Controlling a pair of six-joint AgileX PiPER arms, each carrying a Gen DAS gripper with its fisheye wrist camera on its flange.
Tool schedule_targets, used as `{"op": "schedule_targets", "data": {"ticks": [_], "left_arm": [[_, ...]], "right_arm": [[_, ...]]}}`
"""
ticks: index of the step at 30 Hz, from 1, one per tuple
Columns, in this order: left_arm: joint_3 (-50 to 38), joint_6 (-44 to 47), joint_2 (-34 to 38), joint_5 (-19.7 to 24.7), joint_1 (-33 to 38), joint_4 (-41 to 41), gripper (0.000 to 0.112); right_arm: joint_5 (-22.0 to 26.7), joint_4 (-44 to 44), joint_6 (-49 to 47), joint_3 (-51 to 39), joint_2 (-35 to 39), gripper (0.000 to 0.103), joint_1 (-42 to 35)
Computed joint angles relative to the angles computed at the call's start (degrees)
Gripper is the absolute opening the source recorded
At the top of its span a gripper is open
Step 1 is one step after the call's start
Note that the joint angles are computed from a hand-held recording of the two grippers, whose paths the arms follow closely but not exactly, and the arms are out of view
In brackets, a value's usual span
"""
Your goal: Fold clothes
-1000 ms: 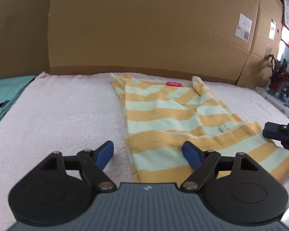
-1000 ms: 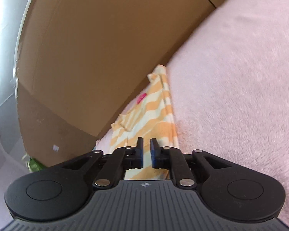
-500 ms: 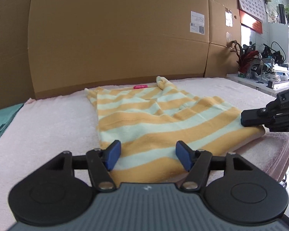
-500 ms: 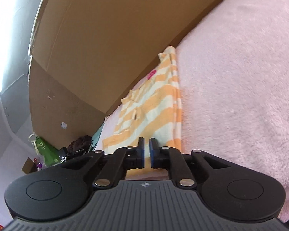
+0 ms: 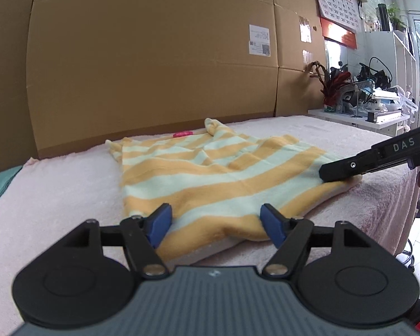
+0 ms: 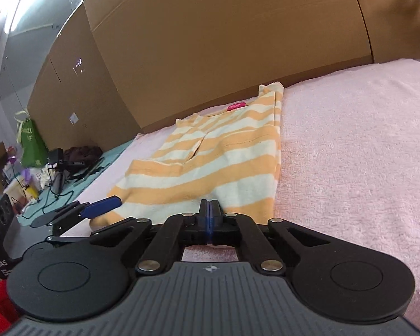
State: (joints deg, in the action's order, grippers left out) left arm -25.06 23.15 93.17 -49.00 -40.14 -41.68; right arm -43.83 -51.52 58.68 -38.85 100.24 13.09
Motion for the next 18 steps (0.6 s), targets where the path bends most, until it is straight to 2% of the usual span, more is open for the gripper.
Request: {"op": "schedule_targets", "data": {"ticks": [2,3,5,7,8,10,11,12,13,14,16,17,18], "left_arm": [[-0.51,-0.59,0.73,-0.69,-0.10,-0.27,0.081],[-0.77,-0.85,0.97,-0.88,-0.12,-0.36,0.081],[-0.42,-1.66,-2.67,1.99,0.69,2.23,0.083],[0.28,-0.48,-4.82,0.92,-0.22,0.20,0.093],[0.46,-0.20,-4.99,1.20,0.11,-0.41,0.093],[1.01,-3.10,-4.44,4.62,2.87,2.21,0.088],[1.29,-2.68,-3.35,4.32,2.86,1.56,0.090],[2.19,0.04,-2.71,1.74,1.32,-0.80,0.090],[2.40,0.57,-2.98,1.45,0.85,-2.13,0.091],[2.50,1.32,-3.89,2.43,0.90,-3.07,0.089],[2.96,2.36,-7.33,4.14,1.22,-4.86,0.085],[3.23,3.55,-8.52,2.66,0.41,-6.25,0.084],[2.73,5.08,-9.20,1.91,0.23,-6.88,0.084]], "right_arm": [[-3.74,0.50,2.28,0.75,1.60,0.000,-1.08],[-3.68,-1.58,5.69,-0.43,2.20,0.000,-1.29],[0.00,-4.18,8.73,-2.33,0.50,0.000,-0.64],[0.68,-0.97,5.96,-3.06,-0.82,0.015,0.07],[1.42,-0.76,6.28,-4.18,-1.21,0.016,0.36],[4.46,-2.43,10.63,-8.08,0.15,0.016,1.25],[5.55,-3.00,11.99,-9.78,1.30,0.016,1.65],[8.91,-4.57,14.26,-11.81,2.13,0.016,2.49],[12.22,-6.91,17.30,-13.68,3.52,0.000,2.67],[13.24,-8.81,21.19,-14.49,3.76,0.000,2.24],[11.32,-10.62,24.39,-14.94,3.94,0.000,0.74],[10.64,-11.01,25.04,-15.12,3.55,0.002,0.40],[10.08,-11.45,25.74,-15.44,3.24,0.011,0.13]]}}
